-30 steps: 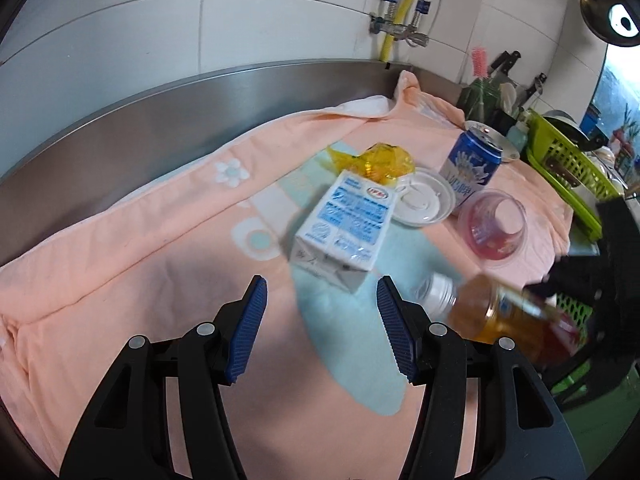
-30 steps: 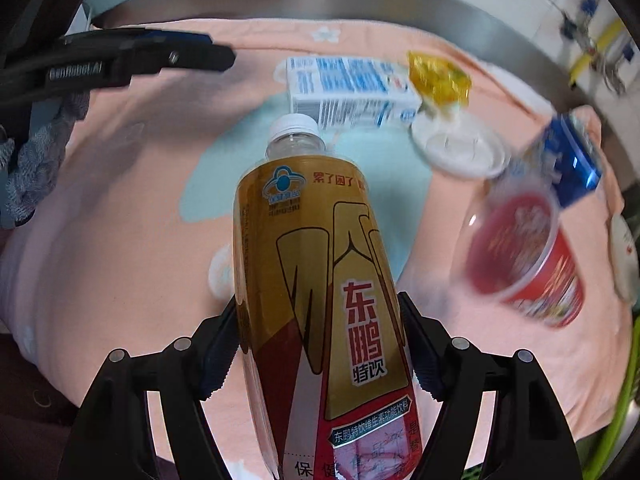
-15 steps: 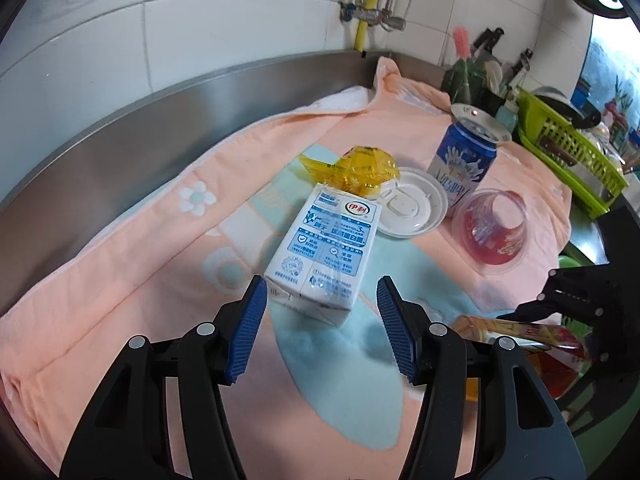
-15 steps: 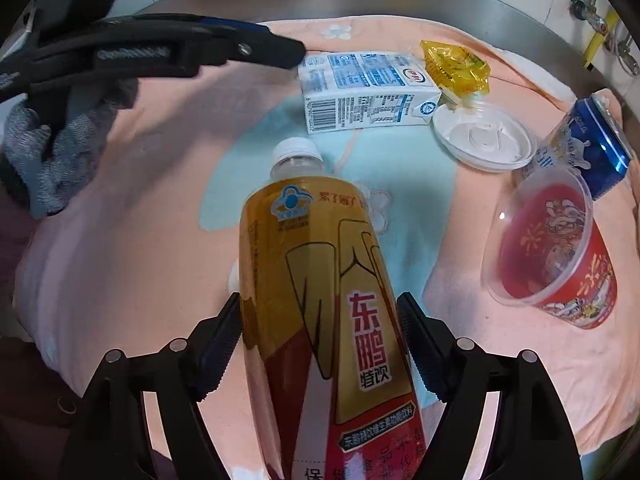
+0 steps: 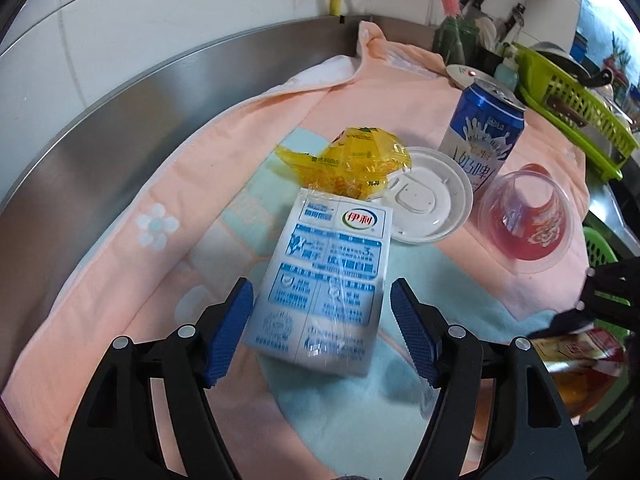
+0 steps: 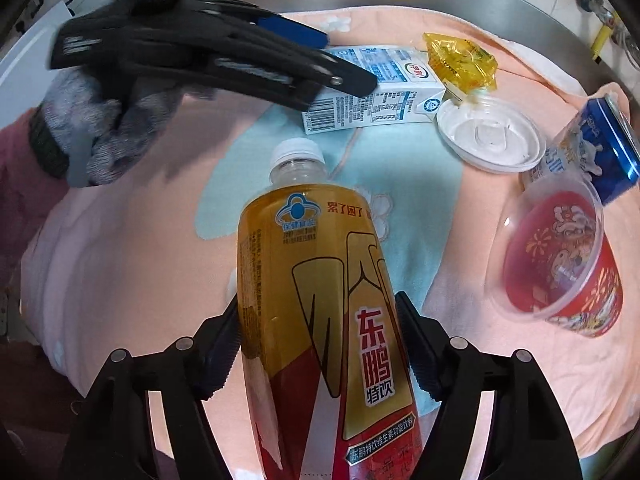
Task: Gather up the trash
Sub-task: 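Grasp the white Yili milk carton with the left tool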
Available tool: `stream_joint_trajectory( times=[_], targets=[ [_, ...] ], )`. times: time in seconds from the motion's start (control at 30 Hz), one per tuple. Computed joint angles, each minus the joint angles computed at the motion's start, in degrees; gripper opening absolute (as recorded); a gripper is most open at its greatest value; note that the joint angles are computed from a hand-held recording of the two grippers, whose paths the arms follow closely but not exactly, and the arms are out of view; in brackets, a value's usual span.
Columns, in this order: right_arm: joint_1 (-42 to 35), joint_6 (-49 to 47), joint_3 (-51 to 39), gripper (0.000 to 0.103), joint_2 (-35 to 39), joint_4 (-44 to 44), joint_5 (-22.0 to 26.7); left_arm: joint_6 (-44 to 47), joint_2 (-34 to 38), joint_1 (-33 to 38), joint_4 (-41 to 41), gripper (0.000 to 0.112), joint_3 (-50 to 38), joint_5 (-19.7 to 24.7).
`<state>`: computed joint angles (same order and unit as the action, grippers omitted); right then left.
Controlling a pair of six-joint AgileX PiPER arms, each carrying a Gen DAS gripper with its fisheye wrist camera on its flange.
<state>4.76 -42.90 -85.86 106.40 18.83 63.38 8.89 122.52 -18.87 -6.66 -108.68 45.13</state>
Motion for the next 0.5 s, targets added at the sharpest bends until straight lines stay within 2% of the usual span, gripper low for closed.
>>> stream_joint_trajectory(
  times=[0.1, 0.13, 0.17, 0.27, 0.33, 0.4, 0.5],
  targets=[
    [-1.36, -0.39, 3.43, 0.070, -2.93, 1.98, -1.37, -0.12, 2.41, -0.51, 1.61, 0.071, -3.79, 2.16],
    [-2.43, -1.05, 4.18, 0.070, -3.68, 3.23, -1.34, 0.12, 3.26, -0.48, 1.56, 0.073, -5.21, 3.00],
    [-3.02, -1.16, 4.69, 0.070, -4.16, 3.83, -1.69, 0.54, 4.28, -0.46, 1.28, 0.079, -6.85, 4.06],
    [-6.02, -1.64, 7.56, 0.070, -6.87, 6.73, -2.32, 0.39, 6.69, -1.03, 2.48, 0.081, -10.35, 5.60],
    [-7.83, -2.17, 9.51, 0.069, -9.01, 7.68, -2.67, -0.12, 8.19, -1.49, 3.46, 0.079, -12.42, 5.90],
    [-10.69, -3.51, 11.47, 0.069, -10.99, 10.30, -2.28, -0.70, 9.93, -1.68, 3.65, 0.073, -15.41, 7.78],
    [-14.22, -4.53, 14.28, 0.069, -14.22, 13.17, -2.13, -1.90, 9.99, -1.77, 4.12, 0.068, -15.12, 6.99]
  ],
)
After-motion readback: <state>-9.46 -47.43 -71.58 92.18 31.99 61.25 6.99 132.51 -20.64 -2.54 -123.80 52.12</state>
